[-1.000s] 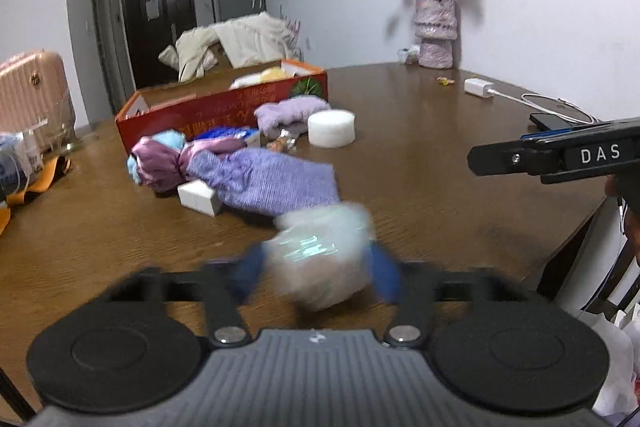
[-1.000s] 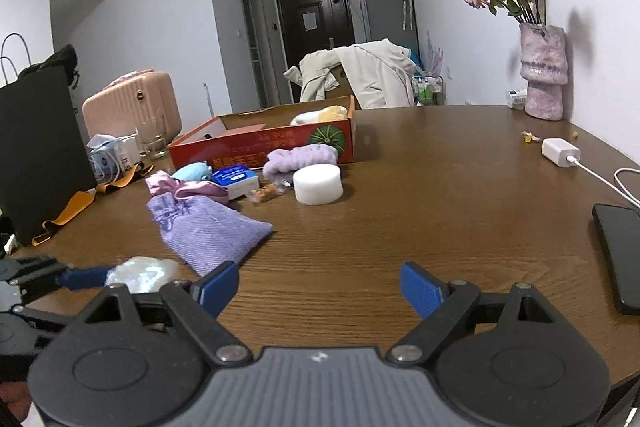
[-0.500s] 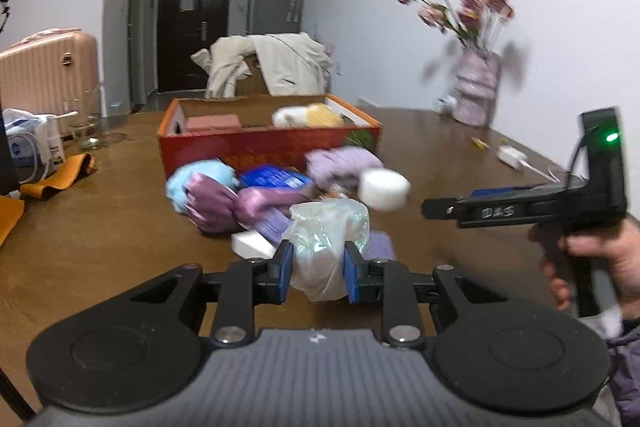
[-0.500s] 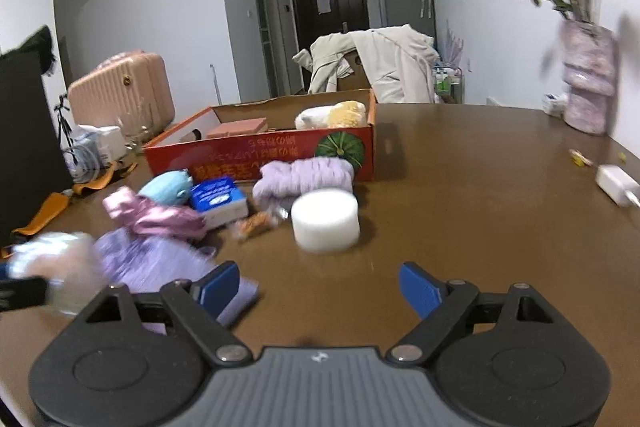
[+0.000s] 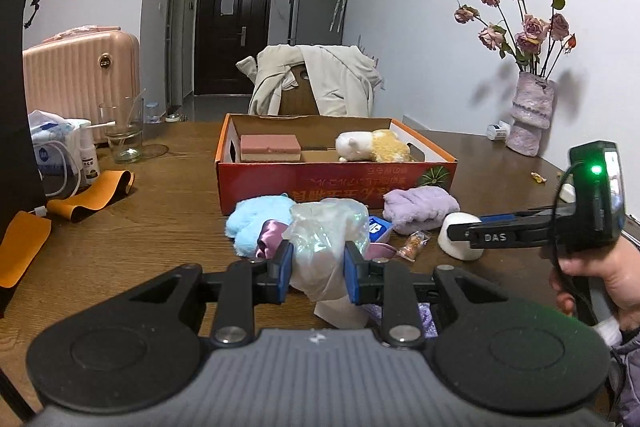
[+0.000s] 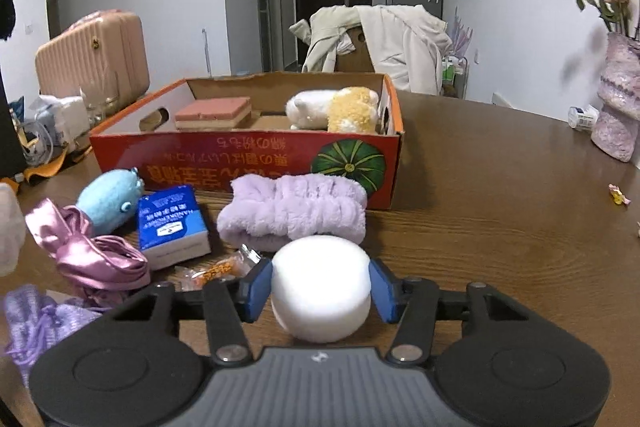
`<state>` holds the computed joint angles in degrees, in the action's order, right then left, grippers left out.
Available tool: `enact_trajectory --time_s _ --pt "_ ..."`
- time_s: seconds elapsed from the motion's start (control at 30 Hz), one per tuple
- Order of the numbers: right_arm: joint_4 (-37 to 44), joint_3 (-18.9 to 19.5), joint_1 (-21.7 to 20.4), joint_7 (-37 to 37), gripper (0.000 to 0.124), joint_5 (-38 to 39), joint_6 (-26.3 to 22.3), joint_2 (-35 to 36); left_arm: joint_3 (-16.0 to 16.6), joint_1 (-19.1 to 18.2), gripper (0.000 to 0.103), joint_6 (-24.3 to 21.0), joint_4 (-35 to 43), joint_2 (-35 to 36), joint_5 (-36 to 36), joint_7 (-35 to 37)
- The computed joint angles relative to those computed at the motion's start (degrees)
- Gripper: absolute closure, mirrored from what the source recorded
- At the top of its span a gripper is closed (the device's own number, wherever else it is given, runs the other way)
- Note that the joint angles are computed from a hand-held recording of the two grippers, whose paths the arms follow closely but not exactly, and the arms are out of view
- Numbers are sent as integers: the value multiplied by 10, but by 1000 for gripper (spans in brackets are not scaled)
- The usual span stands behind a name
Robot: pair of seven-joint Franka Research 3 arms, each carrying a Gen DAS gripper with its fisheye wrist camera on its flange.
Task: Organize soft objects
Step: 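Carry the wrapped ball into the box with the left tool while the right tool drops the puff there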
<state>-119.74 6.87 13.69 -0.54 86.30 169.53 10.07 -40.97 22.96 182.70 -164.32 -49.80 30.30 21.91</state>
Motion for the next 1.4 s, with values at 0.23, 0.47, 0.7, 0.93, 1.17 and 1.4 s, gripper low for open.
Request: enact_trajectory --time_s 0.23,0.47,0.7,0.93,1.17,1.4 --pt "-112 -23 -1 -68 73 80 -50 -128 11 -51 76 -17 -25 -44 -8 -8" --pt "-246 -55 9 -78 72 86 -92 -284 29 -148 76 -71 -42 -95 5 -32" --pt "-301 -65 15 -72 72 76 -97 -365 49 -203 76 -109 -52 -127 29 -59" --pt "-269 -63 25 -87 72 82 -105 -345 77 -144 76 -54 -37 -101 66 -39" --pt "-92 -58 32 -79 72 59 -141 -193 80 47 76 66 93 96 75 81" --pt "208 -31 41 187 72 -212 -116 78 71 111 76 -54 325 387 104 190"
